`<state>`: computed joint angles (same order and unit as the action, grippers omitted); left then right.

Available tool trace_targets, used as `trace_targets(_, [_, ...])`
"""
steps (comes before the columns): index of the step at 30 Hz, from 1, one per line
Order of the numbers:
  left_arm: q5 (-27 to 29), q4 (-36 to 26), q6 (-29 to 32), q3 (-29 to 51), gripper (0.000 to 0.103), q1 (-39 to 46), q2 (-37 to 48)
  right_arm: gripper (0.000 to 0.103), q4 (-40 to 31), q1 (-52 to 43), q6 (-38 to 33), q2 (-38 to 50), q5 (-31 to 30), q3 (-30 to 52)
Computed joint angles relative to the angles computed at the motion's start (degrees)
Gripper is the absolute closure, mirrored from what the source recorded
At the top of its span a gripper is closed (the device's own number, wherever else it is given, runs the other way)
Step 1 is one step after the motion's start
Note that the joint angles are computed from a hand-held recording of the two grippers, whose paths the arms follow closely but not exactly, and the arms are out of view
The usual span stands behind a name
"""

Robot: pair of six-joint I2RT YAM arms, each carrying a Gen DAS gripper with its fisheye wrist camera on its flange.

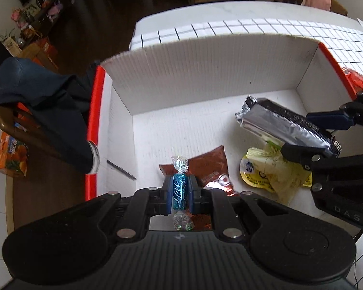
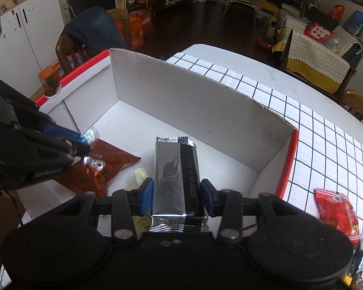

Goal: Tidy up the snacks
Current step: 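Open both grippers to drop the candy and silver bar into the box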

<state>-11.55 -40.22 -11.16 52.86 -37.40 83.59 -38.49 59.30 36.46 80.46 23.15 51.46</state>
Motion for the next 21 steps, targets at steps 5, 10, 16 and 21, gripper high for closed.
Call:
trace_targets(5, [0.25, -0.13, -1.18, -0.4, 0.091, -0.34, 0.11, 0.059, -0.1, 0.04, -0.98, 0.38, -0.39, 0.67])
trace_targets(10, [0.92, -0.65, -2.31, -1.04, 0.091, -0.44, -0.91, 0.053, -0.47, 0.96, -0.42, -0.98, 0.33, 0.45])
trace_targets(16, [1.35, -1.45, -3.3, -2.0, 0.088, -1.31, -3.31, 0.048, -1.62, 2.68, 1.85, -3.88, 1.17, 0.22])
trace_targets(21, [1.34, -2.56, -4.52, -2.52, 0.08, -2.63, -6.88, 0.043, -3.86, 4.85, 4.96, -7.64, 2.94, 0.05])
